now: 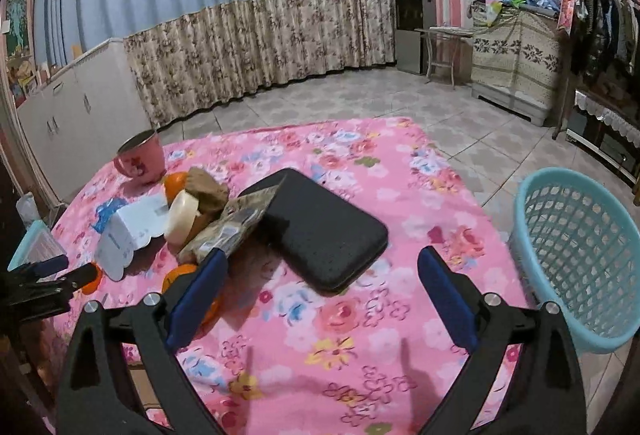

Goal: Collect trash
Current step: 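Move the left tool to the orange lid while the right tool reaches the mandarin, then close the left tool on the orange lid while the right tool grips the mandarin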

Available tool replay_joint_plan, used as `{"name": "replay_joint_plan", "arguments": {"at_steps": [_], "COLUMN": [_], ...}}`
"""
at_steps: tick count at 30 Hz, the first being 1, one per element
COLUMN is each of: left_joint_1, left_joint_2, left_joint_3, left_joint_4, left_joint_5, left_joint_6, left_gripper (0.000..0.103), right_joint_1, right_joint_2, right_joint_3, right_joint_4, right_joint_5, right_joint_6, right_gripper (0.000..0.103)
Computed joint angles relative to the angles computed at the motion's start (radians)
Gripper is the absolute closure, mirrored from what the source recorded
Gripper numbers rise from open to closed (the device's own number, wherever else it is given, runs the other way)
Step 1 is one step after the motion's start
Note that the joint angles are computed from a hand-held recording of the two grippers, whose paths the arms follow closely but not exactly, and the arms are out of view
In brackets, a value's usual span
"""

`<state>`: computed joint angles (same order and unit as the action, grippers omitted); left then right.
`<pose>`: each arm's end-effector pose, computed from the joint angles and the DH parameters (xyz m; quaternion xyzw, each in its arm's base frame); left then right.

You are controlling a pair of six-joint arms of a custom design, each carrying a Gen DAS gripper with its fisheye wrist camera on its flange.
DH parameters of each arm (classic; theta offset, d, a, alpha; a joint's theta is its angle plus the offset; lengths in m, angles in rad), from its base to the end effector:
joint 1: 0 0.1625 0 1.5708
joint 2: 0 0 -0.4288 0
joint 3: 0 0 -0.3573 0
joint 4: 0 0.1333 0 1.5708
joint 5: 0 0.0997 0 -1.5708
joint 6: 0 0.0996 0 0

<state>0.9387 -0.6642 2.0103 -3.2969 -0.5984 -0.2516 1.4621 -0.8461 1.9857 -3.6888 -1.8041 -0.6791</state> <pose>-0.1396 -0.5555 0.0634 0.0775 0.8692 -0.3472 0.3434 0.0478 -0.5782 0.1876 0.1942 -0.8567 0.3916 0.2740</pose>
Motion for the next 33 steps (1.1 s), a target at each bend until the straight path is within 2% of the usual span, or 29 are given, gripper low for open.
{"name": "replay_joint_plan", "arguments": {"at_steps": [3,5,10,12,13,16,21,26,31,32,33], "left_joint_1": [0.017,0.025,0.020,0.018,0.019,0.024,0.014,-0.017,-0.034,-0.034,-0.036], "left_joint_2": [-0.014,-0.015,0.000,-0.001,-0.003,-0.017,-0.013,0.014,0.039,0.039,0.038], "left_joint_3": [-0.005,-0.009,-0.022,-0.025,-0.026,-0.026,-0.029,-0.029,-0.037,-0.037,-0.038], "left_joint_4": [0.051,0.067,0.094,0.103,0.107,0.118,0.088,-0.005,-0.073,-0.077,-0.079], "left_joint_5": [-0.027,-0.034,-0.004,-0.002,-0.006,-0.027,0.003,0.075,0.129,0.129,0.128], "left_joint_6": [-0.048,-0.057,-0.046,-0.043,-0.036,-0.049,-0.039,0.048,0.124,0.129,0.130], "left_gripper": [0.023,0.035,0.044,0.054,0.064,0.064,0.064,0.064,0.064,0.064,0.064], "right_joint_1": [0.005,0.009,0.019,0.024,0.027,0.036,0.064,0.078,0.091,0.093,0.095], "right_joint_2": [0.007,0.012,0.024,0.029,0.031,0.042,0.077,0.092,0.124,0.129,0.134], "right_joint_3": [0.007,0.010,0.013,0.016,0.018,0.022,0.006,-0.022,-0.045,-0.048,-0.053], "right_joint_4": [-0.010,-0.007,0.002,0.007,0.013,0.021,0.048,0.112,0.119,0.120,0.123], "right_joint_5": [-0.007,-0.017,-0.022,-0.023,-0.022,-0.022,-0.064,-0.091,-0.121,-0.123,-0.128], "right_joint_6": [-0.010,-0.013,-0.026,-0.036,-0.041,-0.053,-0.081,-0.056,-0.077,-0.078,-0.079], "right_gripper": [0.009,0.009,0.009,0.009,0.009,0.009,0.009,0.009,0.010,0.012,0.019]}}
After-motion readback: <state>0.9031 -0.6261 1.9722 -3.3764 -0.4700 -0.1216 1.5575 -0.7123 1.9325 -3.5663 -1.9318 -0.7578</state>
